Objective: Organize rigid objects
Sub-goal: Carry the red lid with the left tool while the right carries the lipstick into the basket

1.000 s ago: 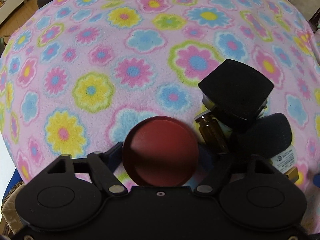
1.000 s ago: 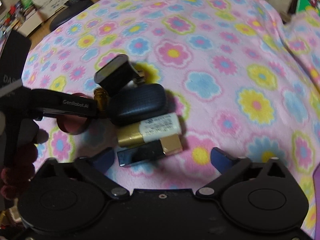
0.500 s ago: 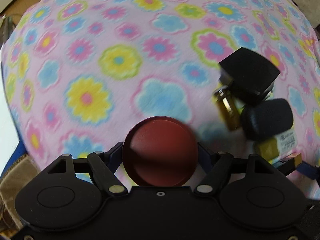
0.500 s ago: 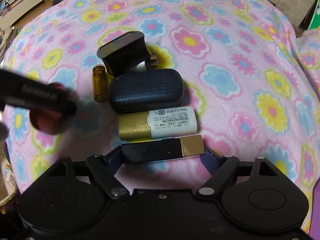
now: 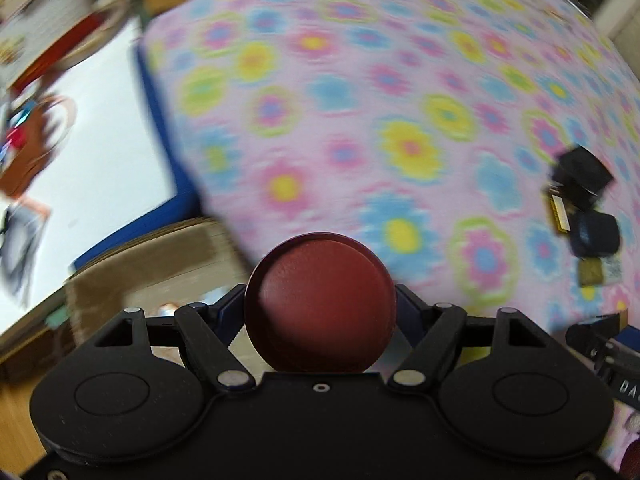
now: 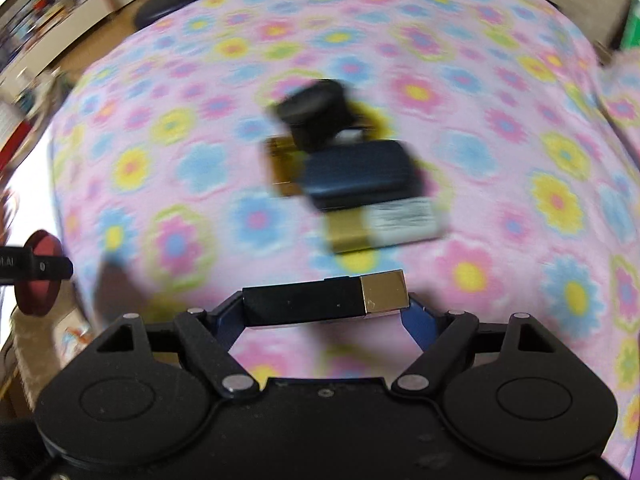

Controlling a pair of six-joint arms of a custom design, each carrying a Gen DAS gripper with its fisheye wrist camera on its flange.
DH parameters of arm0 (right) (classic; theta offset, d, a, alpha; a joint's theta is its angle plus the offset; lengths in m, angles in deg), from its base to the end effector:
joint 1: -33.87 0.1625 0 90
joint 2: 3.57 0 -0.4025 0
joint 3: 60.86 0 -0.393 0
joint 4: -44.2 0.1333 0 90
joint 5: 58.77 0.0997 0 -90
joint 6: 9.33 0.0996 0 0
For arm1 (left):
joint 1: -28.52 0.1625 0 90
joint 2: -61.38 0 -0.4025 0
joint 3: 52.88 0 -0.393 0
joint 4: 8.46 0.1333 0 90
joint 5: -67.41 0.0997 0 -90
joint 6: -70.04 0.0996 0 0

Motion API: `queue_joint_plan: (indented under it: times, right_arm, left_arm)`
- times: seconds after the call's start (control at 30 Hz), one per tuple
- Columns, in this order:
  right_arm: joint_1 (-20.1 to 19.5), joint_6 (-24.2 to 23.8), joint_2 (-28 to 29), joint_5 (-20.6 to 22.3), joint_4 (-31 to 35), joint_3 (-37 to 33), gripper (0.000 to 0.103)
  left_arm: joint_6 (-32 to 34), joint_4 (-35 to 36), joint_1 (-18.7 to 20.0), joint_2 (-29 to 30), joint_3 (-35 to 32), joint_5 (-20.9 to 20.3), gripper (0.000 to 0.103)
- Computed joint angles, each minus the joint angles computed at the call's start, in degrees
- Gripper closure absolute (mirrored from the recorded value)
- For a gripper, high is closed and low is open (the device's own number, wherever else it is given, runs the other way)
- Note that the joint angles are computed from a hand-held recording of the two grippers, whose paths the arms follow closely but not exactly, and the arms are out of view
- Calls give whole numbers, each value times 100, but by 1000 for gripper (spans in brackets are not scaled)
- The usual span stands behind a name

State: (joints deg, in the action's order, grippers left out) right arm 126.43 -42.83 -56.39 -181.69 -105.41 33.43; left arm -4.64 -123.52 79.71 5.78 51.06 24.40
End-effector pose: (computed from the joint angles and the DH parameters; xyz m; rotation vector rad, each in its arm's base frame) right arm 0.1085 -0.6543 0.1745 0.6620 -2.4151 0.1877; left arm -0.1862 -0.5604 0.0992 -0.5136 2.2574 -0.5777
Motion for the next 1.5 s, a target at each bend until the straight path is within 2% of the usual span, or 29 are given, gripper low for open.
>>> queue_joint_plan:
  times: [0.17, 0.37, 0.57, 0.9, 1.0, 1.23, 1.5]
  right_arm:
    - [439, 70, 135, 300, 481, 309, 21]
    - [1000, 327, 622, 452, 911, 456, 21]
    - [1348, 556, 1223, 358, 939, 442, 21]
    - [1501, 756, 1821, 50, 739, 310, 20]
    - [1520, 688, 1877, 64, 600, 312, 13]
    - [1535, 533, 1837, 60, 413, 371, 13]
    - [1450, 582, 1755, 68, 498, 400, 13]
  left_arm:
    - [-1020, 644, 65, -740, 618, 25, 32]
    - [-1875, 390, 334, -1765, 1638, -107, 32]
    - [-2334, 469, 701, -2087, 1966, -282, 32]
    - [-1971, 65, 865, -2159, 2140, -394, 30]
    - [-1843, -33, 855, -2126, 2144, -363, 23]
    - [-1741, -194, 920, -2097, 2155, -465, 23]
    - [-1849, 35, 902, -2022, 2076, -459, 23]
